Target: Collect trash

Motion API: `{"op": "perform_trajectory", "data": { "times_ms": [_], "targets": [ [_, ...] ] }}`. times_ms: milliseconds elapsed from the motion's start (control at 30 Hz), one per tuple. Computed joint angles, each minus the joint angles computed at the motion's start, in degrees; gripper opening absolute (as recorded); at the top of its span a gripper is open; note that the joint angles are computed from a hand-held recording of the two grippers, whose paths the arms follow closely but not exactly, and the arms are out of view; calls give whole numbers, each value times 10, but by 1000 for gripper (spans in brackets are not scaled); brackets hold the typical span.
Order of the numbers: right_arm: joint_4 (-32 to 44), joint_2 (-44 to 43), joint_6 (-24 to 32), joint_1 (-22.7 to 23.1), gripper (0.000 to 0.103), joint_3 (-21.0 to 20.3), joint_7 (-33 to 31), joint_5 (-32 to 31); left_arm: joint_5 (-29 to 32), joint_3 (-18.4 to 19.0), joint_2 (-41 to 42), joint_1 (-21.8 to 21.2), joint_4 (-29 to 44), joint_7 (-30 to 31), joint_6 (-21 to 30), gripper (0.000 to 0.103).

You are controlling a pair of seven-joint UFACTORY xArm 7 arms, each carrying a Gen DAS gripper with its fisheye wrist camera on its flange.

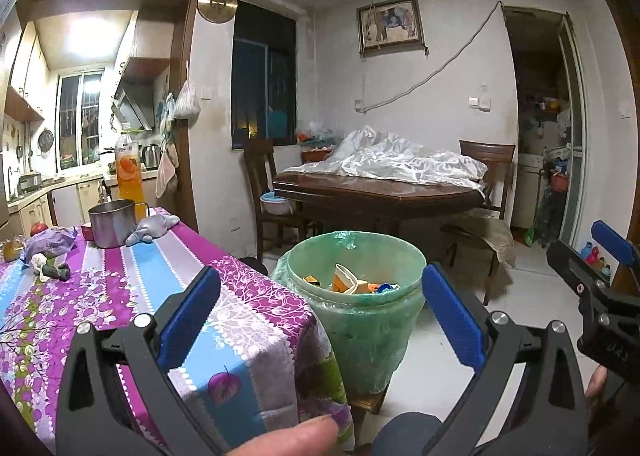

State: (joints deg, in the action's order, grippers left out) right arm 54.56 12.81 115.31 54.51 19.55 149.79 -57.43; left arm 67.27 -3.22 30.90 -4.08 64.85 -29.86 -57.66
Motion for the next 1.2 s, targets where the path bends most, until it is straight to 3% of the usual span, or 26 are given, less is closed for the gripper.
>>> {"op": "perform_trajectory", "data": {
  "times_ms": [167,467,1000,1200],
  "targets": [
    [21,26,37,17,98,-1,23,10,-15,0,-2,7,-14,18,-26,97],
    [38,50,49,29,98,-13,37,15,-3,4,4,8,-17,27,-44,97],
    [29,44,40,24,98,-14,43,15,35,12,8,0,0,2,-42,97],
    [23,38,34,20,98,-13,44,17,54,16,9,-9,21,-41,-4,97]
  ]
}}
